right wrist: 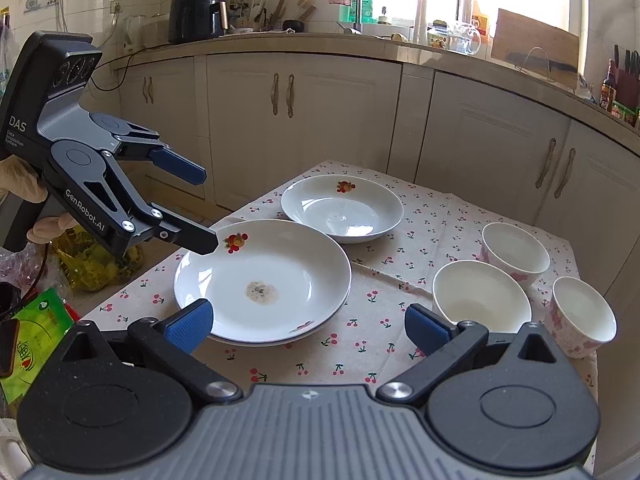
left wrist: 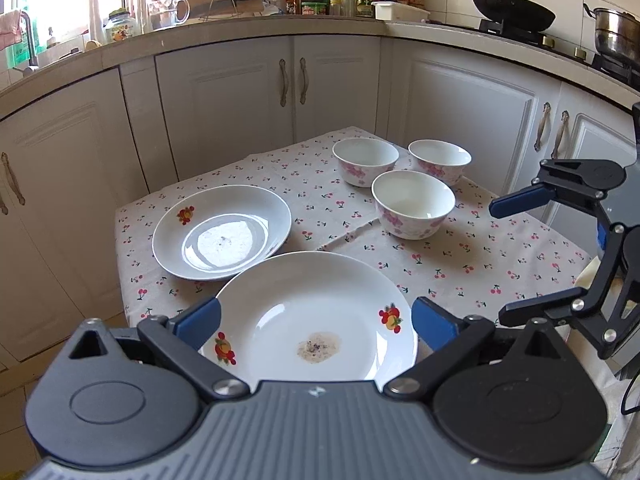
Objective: Organize plates and bowls
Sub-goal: 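Open both tools and withdraw them from the stacked plates, then grasp the remaining fruit-decal plate rim with the left tool while the right tool grips the opposite rim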
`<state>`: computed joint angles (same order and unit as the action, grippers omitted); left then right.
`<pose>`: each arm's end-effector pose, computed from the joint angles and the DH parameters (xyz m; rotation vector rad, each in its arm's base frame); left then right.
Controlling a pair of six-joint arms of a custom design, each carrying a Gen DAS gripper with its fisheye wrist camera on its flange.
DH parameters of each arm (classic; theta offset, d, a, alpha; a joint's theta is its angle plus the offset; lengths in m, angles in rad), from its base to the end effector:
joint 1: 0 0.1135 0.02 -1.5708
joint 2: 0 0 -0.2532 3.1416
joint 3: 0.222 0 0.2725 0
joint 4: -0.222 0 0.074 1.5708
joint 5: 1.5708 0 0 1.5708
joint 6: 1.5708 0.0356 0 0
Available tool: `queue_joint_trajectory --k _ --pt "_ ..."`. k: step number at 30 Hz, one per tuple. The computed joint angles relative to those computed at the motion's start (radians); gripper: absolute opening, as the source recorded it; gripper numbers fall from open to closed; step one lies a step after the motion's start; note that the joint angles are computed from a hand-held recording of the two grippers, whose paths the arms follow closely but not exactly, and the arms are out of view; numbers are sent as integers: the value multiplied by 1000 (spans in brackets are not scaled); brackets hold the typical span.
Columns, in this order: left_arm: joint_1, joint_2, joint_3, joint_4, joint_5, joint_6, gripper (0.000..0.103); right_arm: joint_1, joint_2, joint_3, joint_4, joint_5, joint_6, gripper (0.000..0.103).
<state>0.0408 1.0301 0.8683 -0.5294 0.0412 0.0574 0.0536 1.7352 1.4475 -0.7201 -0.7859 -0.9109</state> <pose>0.2460 0.0086 0.2771 0.0407 2.2609 0.0057 0.3844 0.0458 0.2615 -1.2878 1.8761 0.5802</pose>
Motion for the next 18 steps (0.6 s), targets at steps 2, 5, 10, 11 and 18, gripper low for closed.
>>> queue_joint_trajectory --k 2,5,10,11,18 --pt "-1 3 3 4 -3 -7 101 2 12 19 -4 1 -9 103" --pt "8 23 16 16 -2 -13 101 9 44 62 -14 5 -4 103" --pt "67 95 56 57 52 -13 102 36 115 148 -25 16 26 103" --pt "81 112 64 71 62 -12 102 42 131 167 -25 20 34 103" --pt "167 308 177 116 114 -4 101 105 282 348 -34 75 81 103"
